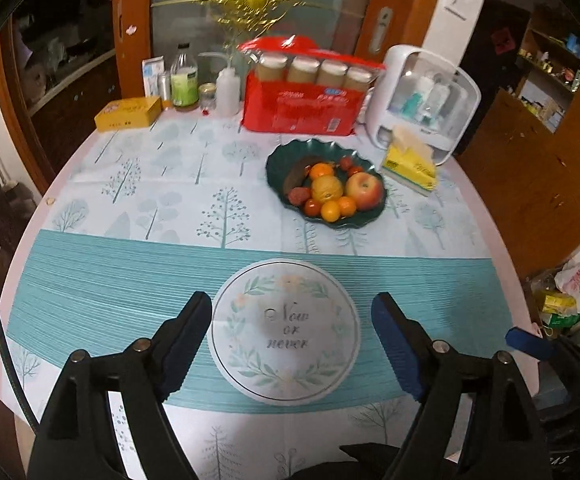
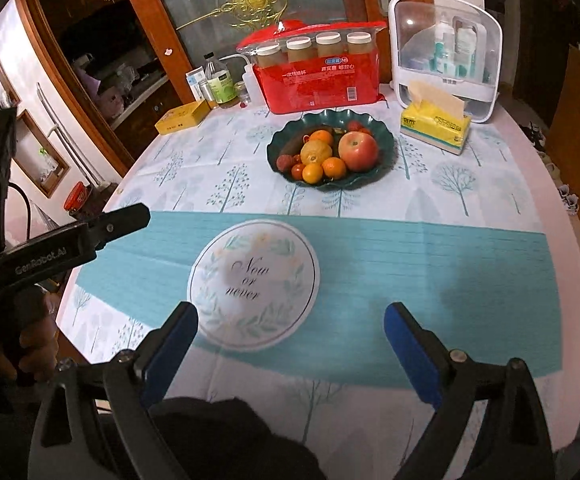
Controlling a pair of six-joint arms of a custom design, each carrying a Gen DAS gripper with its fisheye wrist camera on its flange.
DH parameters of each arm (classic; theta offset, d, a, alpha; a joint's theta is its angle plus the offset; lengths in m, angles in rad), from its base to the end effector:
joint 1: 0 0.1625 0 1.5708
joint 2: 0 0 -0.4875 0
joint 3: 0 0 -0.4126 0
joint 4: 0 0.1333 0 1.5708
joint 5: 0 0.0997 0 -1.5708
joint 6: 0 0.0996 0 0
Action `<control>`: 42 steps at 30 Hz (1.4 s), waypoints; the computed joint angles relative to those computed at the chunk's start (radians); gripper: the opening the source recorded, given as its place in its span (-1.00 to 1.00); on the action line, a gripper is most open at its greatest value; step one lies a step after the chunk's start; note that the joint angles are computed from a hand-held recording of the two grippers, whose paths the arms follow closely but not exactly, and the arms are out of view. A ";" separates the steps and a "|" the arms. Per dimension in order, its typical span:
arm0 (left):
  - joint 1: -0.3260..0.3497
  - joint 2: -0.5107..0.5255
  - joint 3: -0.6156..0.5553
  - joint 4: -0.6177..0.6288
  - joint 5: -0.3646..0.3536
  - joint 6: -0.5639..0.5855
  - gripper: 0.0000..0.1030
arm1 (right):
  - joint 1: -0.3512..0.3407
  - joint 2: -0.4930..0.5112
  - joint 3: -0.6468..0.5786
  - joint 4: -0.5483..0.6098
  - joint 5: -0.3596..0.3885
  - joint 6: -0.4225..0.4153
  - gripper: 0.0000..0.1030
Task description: Organize fruits
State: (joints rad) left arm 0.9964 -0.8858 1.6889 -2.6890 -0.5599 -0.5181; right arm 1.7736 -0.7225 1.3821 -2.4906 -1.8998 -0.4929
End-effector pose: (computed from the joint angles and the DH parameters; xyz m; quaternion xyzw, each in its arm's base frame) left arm -0.2009 -0.7111 0.2238 -0.0516 0.8659 -0.3657 0.3373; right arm 0.2627 -0.7753 0.1666 0.3135 -0.9268 0.1032 0.1792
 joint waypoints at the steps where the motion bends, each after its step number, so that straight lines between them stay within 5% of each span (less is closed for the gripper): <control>1: -0.009 -0.002 0.005 0.004 0.009 -0.008 0.58 | 0.005 -0.010 0.012 0.003 -0.005 0.005 0.85; 6: -0.047 -0.008 0.041 0.011 0.050 -0.023 0.71 | 0.017 -0.054 0.069 -0.008 0.010 0.030 0.85; 17: -0.074 -0.018 0.071 0.221 0.120 -0.257 0.72 | 0.013 -0.081 0.151 -0.117 -0.024 0.093 0.99; 28: -0.096 -0.005 0.079 0.223 0.206 -0.274 0.99 | 0.016 -0.083 0.161 -0.152 -0.031 0.075 1.00; 42: -0.109 0.013 0.053 0.321 0.276 -0.314 0.99 | 0.020 -0.082 0.160 -0.163 -0.030 0.062 1.00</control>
State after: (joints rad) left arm 0.8870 -0.8728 1.7414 -2.3680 -0.2837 -0.8318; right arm 1.7940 -0.8043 1.5417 -2.6538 -1.9294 -0.4307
